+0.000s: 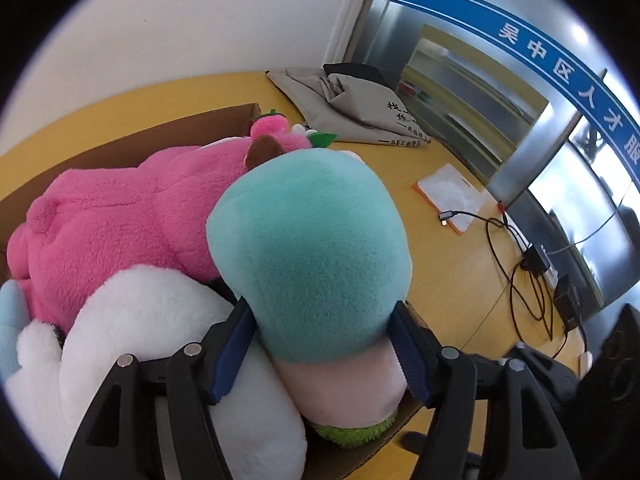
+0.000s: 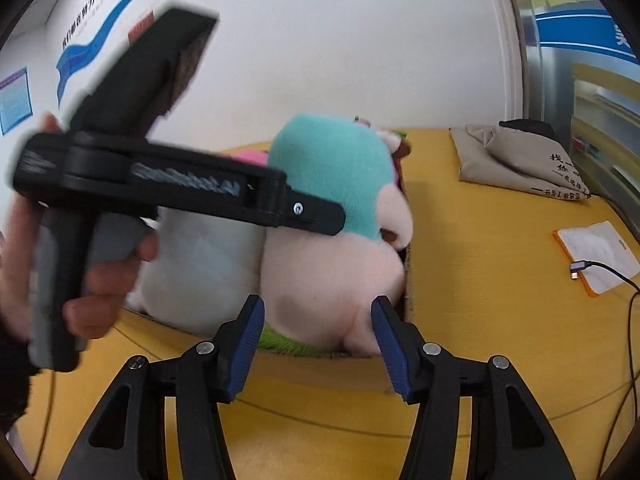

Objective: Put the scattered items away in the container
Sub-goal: 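Lift the pig plush with both grippers and lower it into the box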

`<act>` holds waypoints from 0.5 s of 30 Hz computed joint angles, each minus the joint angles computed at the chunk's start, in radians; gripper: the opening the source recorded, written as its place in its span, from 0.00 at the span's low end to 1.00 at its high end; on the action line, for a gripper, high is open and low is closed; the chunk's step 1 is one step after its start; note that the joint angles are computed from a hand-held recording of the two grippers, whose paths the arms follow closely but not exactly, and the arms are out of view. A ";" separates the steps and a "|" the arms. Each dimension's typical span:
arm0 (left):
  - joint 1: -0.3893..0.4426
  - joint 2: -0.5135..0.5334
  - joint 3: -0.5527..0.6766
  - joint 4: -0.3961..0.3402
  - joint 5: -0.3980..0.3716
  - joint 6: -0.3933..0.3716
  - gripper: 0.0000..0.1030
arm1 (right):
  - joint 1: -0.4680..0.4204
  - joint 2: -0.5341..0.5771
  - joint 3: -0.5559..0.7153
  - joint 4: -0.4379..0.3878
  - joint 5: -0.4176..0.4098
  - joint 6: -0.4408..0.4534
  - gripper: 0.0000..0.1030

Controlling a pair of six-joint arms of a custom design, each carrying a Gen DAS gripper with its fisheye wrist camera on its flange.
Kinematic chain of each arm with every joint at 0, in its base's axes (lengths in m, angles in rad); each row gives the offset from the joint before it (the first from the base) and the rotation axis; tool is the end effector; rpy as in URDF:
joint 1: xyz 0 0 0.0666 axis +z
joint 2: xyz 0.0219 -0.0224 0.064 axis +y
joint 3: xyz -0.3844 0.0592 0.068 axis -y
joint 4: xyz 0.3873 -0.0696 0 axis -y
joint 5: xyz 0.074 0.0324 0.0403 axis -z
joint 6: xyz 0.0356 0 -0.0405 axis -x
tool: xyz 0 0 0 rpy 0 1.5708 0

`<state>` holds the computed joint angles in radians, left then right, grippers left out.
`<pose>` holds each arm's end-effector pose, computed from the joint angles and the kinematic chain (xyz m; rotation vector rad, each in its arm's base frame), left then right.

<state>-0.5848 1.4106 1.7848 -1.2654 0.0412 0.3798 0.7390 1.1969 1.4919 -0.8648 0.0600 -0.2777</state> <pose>0.3800 -0.2538 0.5771 0.2761 2.5044 -0.4591 0.3029 0.2726 0.5666 -0.4649 2.1365 0.5247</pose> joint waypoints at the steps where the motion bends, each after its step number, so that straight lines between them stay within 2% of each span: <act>1: 0.000 -0.002 0.001 -0.004 0.000 -0.005 0.64 | -0.005 -0.035 -0.024 0.029 -0.008 -0.006 0.59; 3: 0.002 -0.011 0.005 -0.012 0.002 -0.004 0.64 | -0.038 -0.067 -0.022 0.073 -0.025 -0.038 0.59; 5: 0.009 -0.040 -0.006 -0.002 0.007 0.015 0.64 | -0.074 -0.044 0.029 0.084 -0.035 -0.056 0.60; 7: 0.021 -0.099 -0.042 0.033 -0.003 0.045 0.63 | -0.113 0.045 0.143 0.070 -0.084 -0.036 0.60; 9: 0.026 -0.161 -0.077 0.051 -0.066 0.071 0.63 | -0.112 0.129 0.239 0.047 -0.146 0.008 0.60; 10: 0.026 -0.192 -0.093 0.049 -0.106 0.073 0.63 | -0.096 0.177 0.292 0.013 -0.132 0.034 0.60; 12: 0.030 -0.250 -0.130 0.035 -0.154 0.064 0.63 | -0.082 0.307 0.423 -0.110 -0.103 0.083 0.56; 13: 0.036 -0.285 -0.157 0.021 -0.172 0.059 0.63 | -0.065 0.352 0.451 -0.145 -0.053 0.097 0.56; 15: 0.057 -0.350 -0.213 -0.013 -0.196 0.050 0.63 | -0.052 0.361 0.419 -0.102 -0.008 0.095 0.57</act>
